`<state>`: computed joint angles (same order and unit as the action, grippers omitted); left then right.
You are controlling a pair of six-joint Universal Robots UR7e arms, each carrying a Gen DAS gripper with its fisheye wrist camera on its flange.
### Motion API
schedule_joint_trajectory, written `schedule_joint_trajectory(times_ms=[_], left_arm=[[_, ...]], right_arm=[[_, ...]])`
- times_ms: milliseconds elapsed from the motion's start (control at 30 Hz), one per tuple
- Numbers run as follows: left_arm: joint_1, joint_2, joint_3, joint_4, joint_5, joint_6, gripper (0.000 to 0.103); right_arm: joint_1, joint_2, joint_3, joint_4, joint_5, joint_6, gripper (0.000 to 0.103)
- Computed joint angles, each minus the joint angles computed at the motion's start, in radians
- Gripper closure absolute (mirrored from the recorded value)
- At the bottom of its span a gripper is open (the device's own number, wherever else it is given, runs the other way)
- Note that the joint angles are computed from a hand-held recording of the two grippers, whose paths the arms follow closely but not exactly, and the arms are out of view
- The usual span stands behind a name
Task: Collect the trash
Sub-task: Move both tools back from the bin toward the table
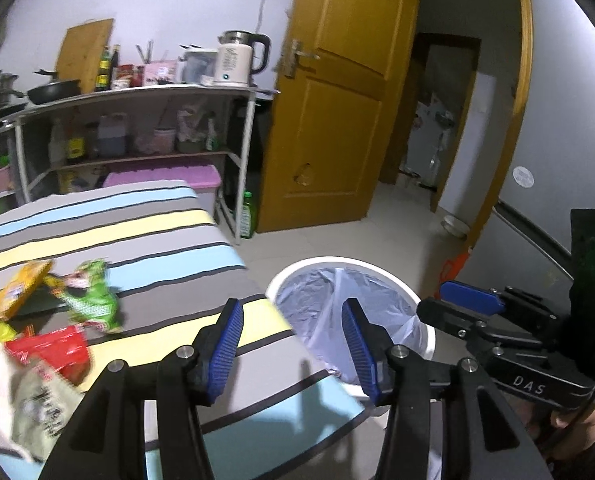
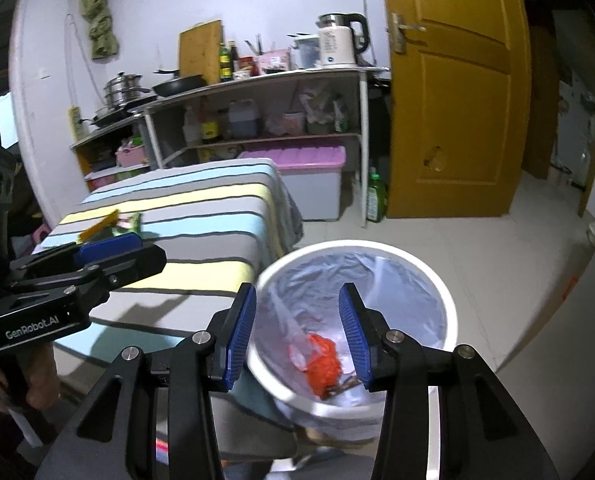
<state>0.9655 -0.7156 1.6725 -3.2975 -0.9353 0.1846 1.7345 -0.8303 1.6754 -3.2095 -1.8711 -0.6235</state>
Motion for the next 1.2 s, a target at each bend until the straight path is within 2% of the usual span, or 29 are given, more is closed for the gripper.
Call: schedule_joint_trajectory(times_ms=[400,600,967,1200], left_arm=[[-0.018,-0.153,0.213,-0.169,0.121,0.002,0.052],[-0.016,-0.208,0.281,-0.222,0.176,0.003,0.052],[-0.004,-0.266,0.350,-0.292,0.253,0.011,0.052],[0.026,-0.293,0.365,-0.323,0.286,0.021,0.052]], right_arm=[[0.067,0.009,0.045,0.037,0.028,-0.011,0.059],[0.086,0.026,0.041,0.069,0.056,-0.013,0.059],[0.115,0.066,0.021,0.128,0.087,-0.020,0.059],[0.124,0.090,0.001,0.153,0.091,-0.021,0.059]])
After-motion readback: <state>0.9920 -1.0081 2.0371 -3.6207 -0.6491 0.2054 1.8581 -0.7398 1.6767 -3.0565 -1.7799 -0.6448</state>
